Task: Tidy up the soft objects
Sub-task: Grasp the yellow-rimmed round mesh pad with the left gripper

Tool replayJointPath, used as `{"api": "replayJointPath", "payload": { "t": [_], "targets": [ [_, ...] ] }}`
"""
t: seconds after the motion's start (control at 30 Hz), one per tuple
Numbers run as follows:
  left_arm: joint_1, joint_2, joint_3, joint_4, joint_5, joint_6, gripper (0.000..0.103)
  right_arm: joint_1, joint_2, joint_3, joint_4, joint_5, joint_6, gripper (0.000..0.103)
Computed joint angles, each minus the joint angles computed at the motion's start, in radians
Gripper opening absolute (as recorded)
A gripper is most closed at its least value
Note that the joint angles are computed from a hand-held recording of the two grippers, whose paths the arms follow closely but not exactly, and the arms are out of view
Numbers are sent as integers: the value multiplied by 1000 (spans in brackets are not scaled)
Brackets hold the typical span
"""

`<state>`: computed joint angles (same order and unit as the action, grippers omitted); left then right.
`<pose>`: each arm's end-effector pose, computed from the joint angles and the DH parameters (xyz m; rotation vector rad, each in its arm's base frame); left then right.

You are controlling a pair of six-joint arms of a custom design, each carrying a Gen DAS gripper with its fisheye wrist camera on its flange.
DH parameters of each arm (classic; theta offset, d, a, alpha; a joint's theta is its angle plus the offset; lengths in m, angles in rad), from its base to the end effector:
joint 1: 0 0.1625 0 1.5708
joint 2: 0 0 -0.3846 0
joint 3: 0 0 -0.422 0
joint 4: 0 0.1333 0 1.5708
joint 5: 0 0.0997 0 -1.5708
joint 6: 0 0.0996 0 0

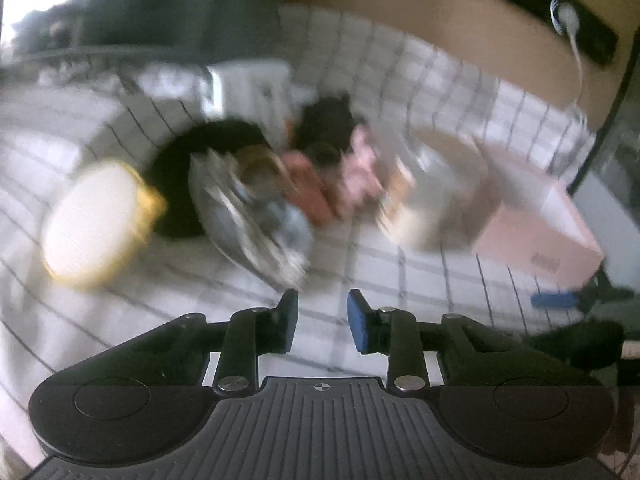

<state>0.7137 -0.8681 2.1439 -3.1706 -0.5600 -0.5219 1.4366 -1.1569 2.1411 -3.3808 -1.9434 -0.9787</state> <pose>-0.2223 -0.4805 0.0338 0.1799 2.3191 -1.1076 0.0261 -0.5323 0.1736 0.7790 -2.2032 0.6345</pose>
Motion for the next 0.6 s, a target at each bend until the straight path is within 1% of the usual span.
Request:
{"api": "replayJointPath", "payload": {
  "t": [0.03,0.1,0.17,0.2,0.23,0.27,0.33,0.37,0.4,0.43,0.5,0.53,0.6],
  "targets": [
    [10,-41,25,-32,7,46,32,12,3,-7,21,-24,13,103],
    [35,-107,51,-52,37,120,32,30,12,-19,42,-60,38,103],
    [72,-184,74,-38,67,170,32,53,37,-21,6,-112,77,103],
    [103,-244,90,-22,56,184,32,69,55,-20,-29,-142,83,101],
    [128,-284,99,-22,39,196,32,91,79,-16,-83,-167,71,97],
    [161,-331,109,-21,9,211,32,113,103,-11,-136,-174,48,97],
    [219,-399,111,10,-55,233,32,163,161,-7,-253,-161,6,97],
    [246,-431,114,29,-89,239,32,192,195,-16,-289,-154,2,97],
    [285,-459,109,47,-147,260,32,222,231,-32,-309,-150,7,97],
    [310,-469,99,64,-194,266,32,257,273,-57,-321,-152,18,97],
    [373,-492,83,91,-312,281,32,317,349,-112,-304,-167,44,97],
    [407,-494,71,94,-381,297,32,344,377,-142,-257,-172,64,97],
    [459,-481,40,94,-491,341,32,382,429,-196,-178,-180,103,97]
  ]
}}
